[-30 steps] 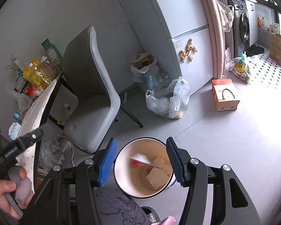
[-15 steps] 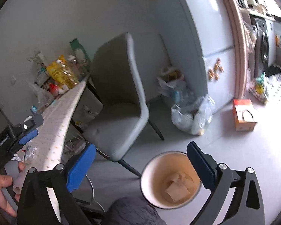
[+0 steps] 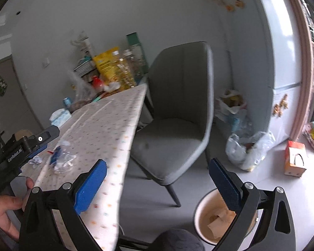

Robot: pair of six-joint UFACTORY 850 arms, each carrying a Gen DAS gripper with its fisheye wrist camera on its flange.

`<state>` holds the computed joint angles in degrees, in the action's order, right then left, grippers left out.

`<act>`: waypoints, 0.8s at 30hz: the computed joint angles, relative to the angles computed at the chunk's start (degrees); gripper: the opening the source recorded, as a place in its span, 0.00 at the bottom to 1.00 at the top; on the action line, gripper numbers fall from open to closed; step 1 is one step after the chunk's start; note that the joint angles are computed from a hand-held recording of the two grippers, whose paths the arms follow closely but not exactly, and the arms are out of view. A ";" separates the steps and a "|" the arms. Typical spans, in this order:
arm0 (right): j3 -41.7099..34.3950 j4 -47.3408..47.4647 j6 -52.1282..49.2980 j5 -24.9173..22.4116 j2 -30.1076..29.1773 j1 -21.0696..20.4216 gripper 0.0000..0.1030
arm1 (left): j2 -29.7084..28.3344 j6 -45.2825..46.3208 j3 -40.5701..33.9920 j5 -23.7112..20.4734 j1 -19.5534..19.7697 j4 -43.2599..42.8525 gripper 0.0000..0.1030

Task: Collect trash
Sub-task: 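Move both open tools from the bin back over the table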

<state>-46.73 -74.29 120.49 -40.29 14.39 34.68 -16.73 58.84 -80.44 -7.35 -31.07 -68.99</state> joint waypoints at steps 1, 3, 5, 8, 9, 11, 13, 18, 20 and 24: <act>-0.60 -0.18 -0.18 0.28 -0.59 0.12 0.93 | 0.25 1.15 0.32 -0.07 0.68 -1.27 0.94; -2.47 -0.27 -0.97 0.70 -2.32 0.56 0.93 | 0.60 2.90 0.80 -0.31 1.86 -3.44 0.94; -4.38 -0.31 -2.03 1.48 -4.08 0.85 0.93 | 0.84 4.45 1.20 -0.53 3.04 -5.36 0.94; -7.32 0.13 -3.76 2.70 -6.76 1.10 0.93 | 1.20 5.81 1.85 -0.85 4.77 -7.56 0.94; -8.13 0.36 -4.30 3.02 -7.45 1.21 0.93 | 1.35 6.66 2.12 -0.89 5.37 -8.74 0.94; -9.93 0.75 -5.32 3.81 -9.13 1.44 0.93 | 1.63 7.52 2.61 -0.96 6.39 -9.99 0.94; -11.75 1.19 -6.56 4.54 -10.74 1.58 0.93 | 1.85 8.63 3.01 -1.02 7.57 -11.28 0.94; -16.76 1.98 -9.60 6.41 -15.07 2.13 0.93 | 2.15 6.39 3.66 -1.15 10.44 -10.37 0.94; -18.44 2.27 -10.53 7.12 -16.51 2.26 0.93 | 2.24 5.85 3.89 -1.03 11.42 -10.24 0.94; -22.78 3.43 -13.47 8.67 -20.31 2.73 0.93 | 2.52 6.86 4.63 -1.13 13.68 -11.50 0.94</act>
<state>-69.51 -70.87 107.02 -31.62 -5.92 37.42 -14.21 65.69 -75.81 -8.47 -17.39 -80.49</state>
